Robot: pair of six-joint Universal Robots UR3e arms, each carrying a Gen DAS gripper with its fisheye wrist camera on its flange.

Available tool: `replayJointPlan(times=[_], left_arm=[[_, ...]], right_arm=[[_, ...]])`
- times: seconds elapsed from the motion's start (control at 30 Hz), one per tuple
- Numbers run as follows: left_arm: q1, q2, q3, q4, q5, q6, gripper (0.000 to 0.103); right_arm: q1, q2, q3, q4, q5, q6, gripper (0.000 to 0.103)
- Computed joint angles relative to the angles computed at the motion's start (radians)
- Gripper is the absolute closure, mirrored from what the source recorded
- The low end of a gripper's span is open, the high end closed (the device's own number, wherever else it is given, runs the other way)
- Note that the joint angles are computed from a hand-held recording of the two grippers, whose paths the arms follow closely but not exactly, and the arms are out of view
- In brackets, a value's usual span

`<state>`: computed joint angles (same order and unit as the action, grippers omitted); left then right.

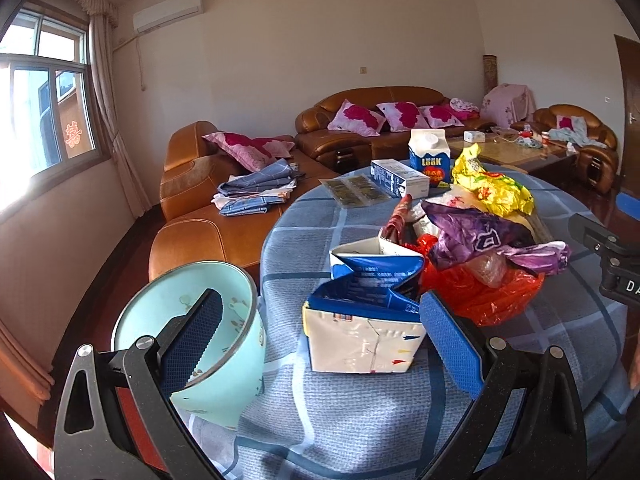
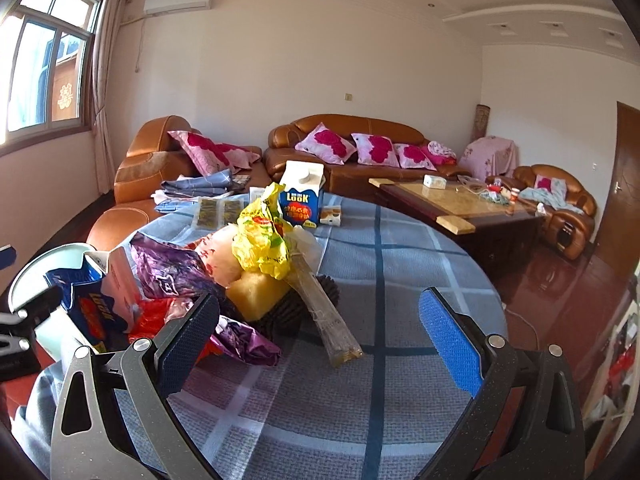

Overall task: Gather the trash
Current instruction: 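Grasp the white-blue carton with the left tool while the right tool grasps the purple wrapper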

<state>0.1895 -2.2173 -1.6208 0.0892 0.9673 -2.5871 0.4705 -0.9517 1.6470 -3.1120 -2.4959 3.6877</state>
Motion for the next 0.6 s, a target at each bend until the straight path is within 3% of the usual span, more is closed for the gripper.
replayJointPlan(times=[0.3,0.6], left_arm=[[0.005,0.004,-0.035,0.019,-0.069,-0.001,0.006],[-0.043,-0.096,0.073,0.003,-0.004,0.021,0.007]], right_arm=[[-0.010,0.034,0.014,-0.098,0.013,-0.032,0.006],[-0.027,0.052,-0.011,-0.137,0.069,-0.085,0.009]])
